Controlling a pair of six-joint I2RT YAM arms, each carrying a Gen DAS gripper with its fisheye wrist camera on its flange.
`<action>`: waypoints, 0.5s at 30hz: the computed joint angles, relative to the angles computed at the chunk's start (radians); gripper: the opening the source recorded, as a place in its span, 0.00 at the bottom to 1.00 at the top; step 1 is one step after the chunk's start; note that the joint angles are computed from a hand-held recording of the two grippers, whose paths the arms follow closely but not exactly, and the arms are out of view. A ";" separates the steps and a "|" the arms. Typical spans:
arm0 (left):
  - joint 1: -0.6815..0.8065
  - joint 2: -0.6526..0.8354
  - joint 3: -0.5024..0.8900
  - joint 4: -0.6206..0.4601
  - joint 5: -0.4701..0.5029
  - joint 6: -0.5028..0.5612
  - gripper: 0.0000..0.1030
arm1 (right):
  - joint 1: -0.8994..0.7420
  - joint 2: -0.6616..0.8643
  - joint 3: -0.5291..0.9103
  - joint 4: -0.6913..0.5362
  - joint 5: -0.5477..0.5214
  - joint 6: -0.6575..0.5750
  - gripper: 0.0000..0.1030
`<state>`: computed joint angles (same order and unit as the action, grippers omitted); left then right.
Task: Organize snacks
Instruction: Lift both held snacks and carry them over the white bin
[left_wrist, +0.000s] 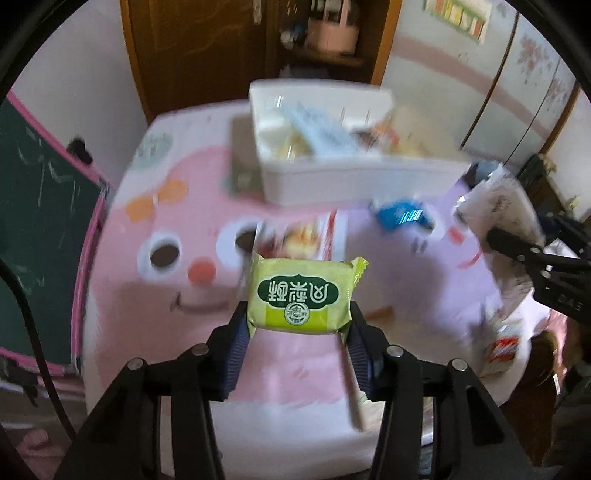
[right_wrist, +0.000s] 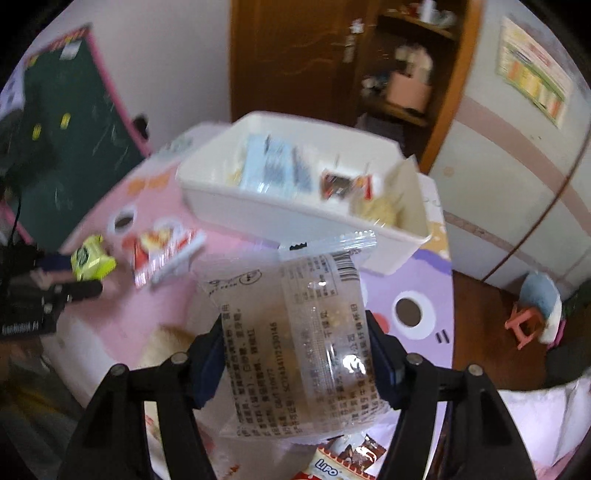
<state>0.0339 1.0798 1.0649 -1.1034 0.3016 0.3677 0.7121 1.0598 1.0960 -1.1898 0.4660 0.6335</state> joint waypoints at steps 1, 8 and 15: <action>-0.006 0.012 0.048 -0.007 0.010 -0.005 0.47 | -0.020 -0.002 0.034 -0.013 -0.006 0.001 0.65; -0.107 0.170 0.478 -0.046 0.001 -0.108 0.47 | -0.190 0.090 0.362 -0.072 -0.006 -0.084 0.65; -0.209 0.438 0.920 -0.048 -0.104 -0.205 0.47 | -0.326 0.288 0.751 -0.114 0.002 -0.147 0.66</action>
<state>-0.1747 1.5175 1.9853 -1.1519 0.1971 0.1628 0.3866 1.3480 1.8466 -1.3034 0.4680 0.4867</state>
